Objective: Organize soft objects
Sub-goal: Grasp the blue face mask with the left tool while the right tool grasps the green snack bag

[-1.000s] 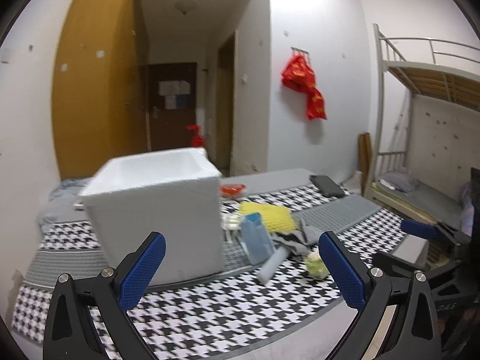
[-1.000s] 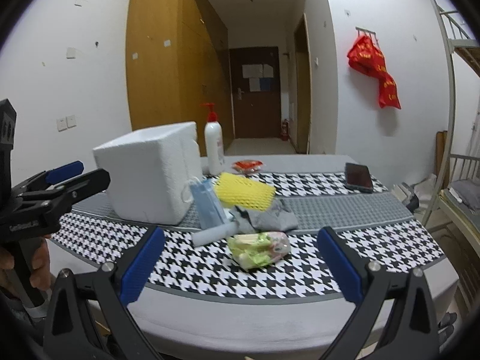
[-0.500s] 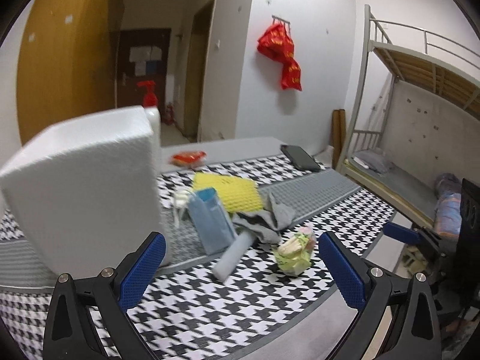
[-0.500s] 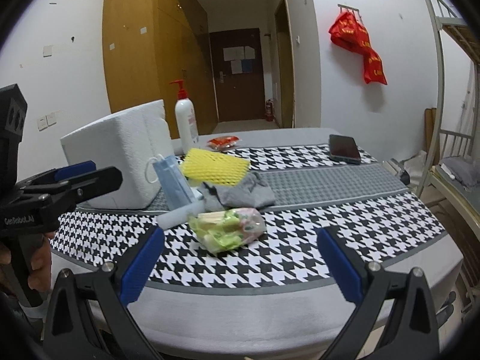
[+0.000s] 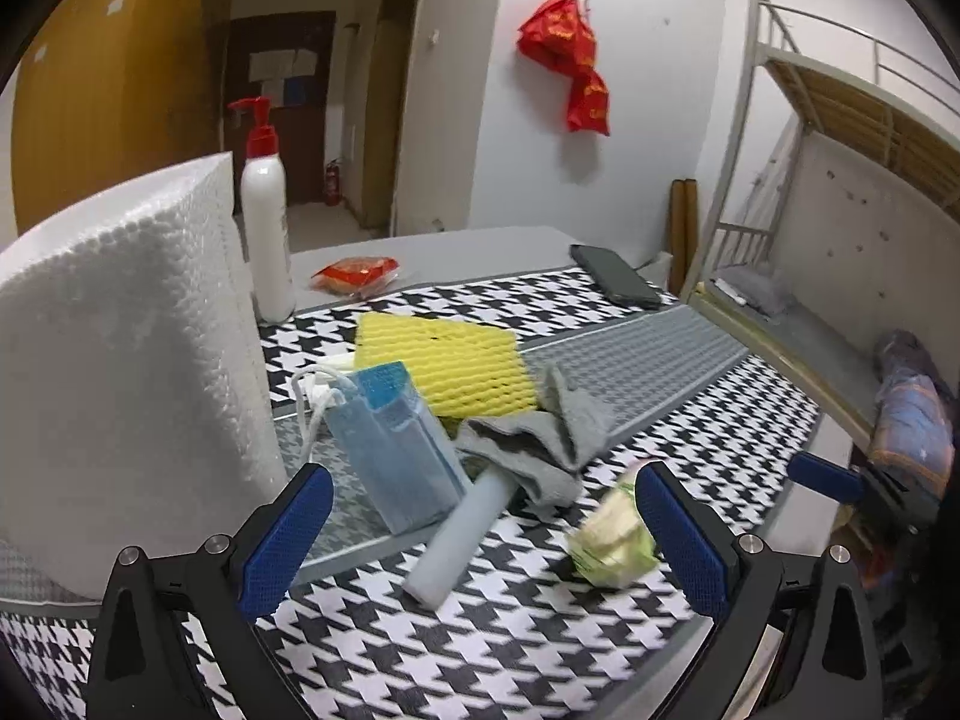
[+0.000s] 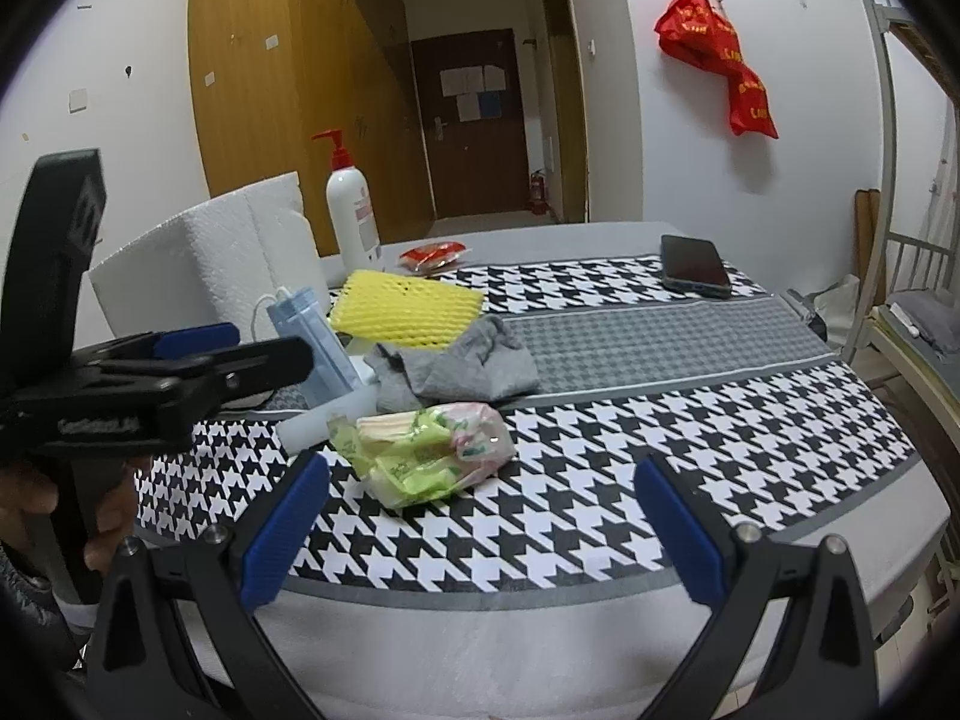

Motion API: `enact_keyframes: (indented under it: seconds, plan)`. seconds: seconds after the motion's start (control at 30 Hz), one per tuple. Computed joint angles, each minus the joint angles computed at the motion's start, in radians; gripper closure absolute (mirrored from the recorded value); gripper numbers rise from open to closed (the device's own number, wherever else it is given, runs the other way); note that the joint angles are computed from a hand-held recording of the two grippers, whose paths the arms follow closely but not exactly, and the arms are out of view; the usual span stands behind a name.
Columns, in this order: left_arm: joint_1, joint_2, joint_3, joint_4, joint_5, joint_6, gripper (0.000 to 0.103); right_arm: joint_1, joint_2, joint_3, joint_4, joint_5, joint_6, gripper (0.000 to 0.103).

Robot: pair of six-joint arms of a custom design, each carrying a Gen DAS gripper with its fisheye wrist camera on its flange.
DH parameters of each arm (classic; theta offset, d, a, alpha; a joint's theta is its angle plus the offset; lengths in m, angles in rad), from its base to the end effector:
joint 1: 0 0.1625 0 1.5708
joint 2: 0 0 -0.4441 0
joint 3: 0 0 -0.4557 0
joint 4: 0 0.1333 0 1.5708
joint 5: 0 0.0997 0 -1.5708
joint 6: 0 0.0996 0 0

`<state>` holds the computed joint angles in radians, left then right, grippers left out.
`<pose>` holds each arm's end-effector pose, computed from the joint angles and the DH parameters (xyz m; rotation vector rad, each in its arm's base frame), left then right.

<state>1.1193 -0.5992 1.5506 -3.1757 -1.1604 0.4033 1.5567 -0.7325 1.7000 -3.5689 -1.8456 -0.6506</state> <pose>-0.1785 -0.7647 0.0300 0.9152 2.4539 -0.8982 0.0961 -0.7237 0.1204 0.5535 -2.2609 1.1376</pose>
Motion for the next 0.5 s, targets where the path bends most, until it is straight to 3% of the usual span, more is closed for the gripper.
enact_keyframes:
  seconds: [0.13,0.33,0.43,0.5]
  plan:
    - [0.01,0.028,-0.046,0.041,0.023,-0.029,0.008,0.001,0.0,-0.013,0.029,-0.009,-0.009,0.0]
    - [0.021,0.042,-0.076,0.073,0.079,-0.043,0.025,0.005,0.005,-0.036,0.078,-0.021,-0.034,0.0]
    - [0.027,0.038,-0.078,0.073,0.063,-0.042,0.028,0.005,0.007,-0.046,0.094,-0.026,-0.04,0.0]
    - [0.029,0.036,-0.075,0.061,0.051,-0.031,0.036,0.005,0.011,-0.056,0.107,-0.03,-0.04,0.0]
